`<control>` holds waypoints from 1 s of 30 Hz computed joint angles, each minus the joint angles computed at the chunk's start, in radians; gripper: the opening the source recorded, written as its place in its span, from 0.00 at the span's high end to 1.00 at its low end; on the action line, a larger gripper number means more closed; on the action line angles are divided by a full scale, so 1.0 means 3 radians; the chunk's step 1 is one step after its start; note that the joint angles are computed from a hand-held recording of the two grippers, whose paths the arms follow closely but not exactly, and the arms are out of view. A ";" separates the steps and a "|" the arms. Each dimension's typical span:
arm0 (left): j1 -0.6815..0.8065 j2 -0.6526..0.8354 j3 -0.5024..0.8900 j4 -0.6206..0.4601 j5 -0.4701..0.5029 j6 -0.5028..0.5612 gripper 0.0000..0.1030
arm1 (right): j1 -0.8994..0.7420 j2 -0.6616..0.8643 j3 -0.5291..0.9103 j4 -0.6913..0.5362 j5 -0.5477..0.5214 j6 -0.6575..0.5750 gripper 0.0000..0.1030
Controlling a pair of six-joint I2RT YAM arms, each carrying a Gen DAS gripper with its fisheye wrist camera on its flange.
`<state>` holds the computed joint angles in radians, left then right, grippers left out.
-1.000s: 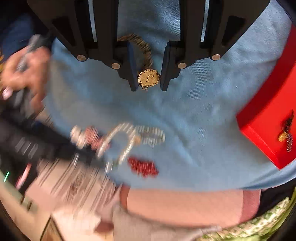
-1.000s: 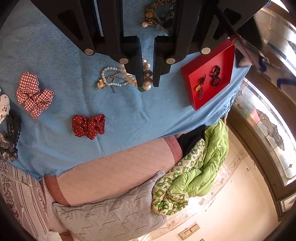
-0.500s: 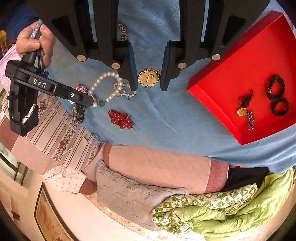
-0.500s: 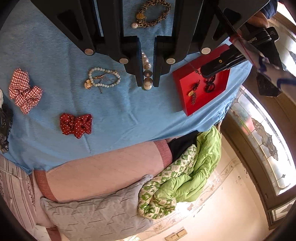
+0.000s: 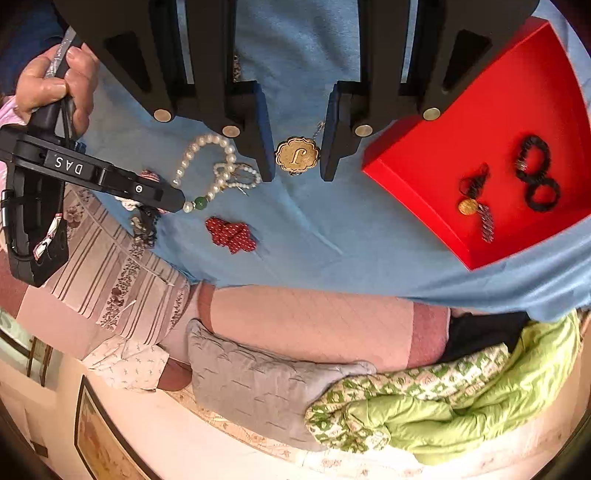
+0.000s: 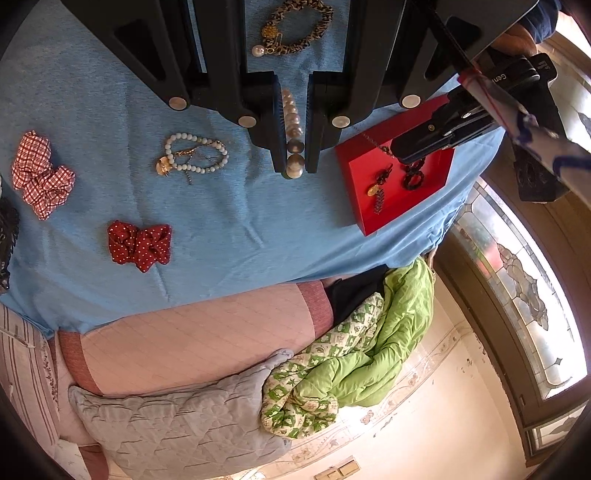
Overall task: Organize jewelry
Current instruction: 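Grasp the gold J pendant's chain with the left gripper while the right holds the pearl necklace, then carry the J pendant and pearl necklace in both grippers over the red tray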
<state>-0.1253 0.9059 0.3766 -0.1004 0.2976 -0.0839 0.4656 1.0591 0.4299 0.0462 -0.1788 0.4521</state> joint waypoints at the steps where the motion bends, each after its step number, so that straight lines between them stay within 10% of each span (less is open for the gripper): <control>1: -0.0006 -0.0024 0.0004 -0.0013 -0.0018 0.0015 0.77 | 0.0020 0.0016 0.0008 0.0007 0.0013 0.0002 0.90; 14: 0.0268 -0.0450 0.0037 -0.0223 -0.0066 0.0184 0.77 | 0.0448 0.0186 0.0152 0.0055 0.0333 0.0053 0.90; 30: 0.1504 -0.0171 0.0157 -0.0191 0.0697 0.0525 0.77 | 0.1094 0.0761 0.0678 0.0102 0.0705 0.0325 0.90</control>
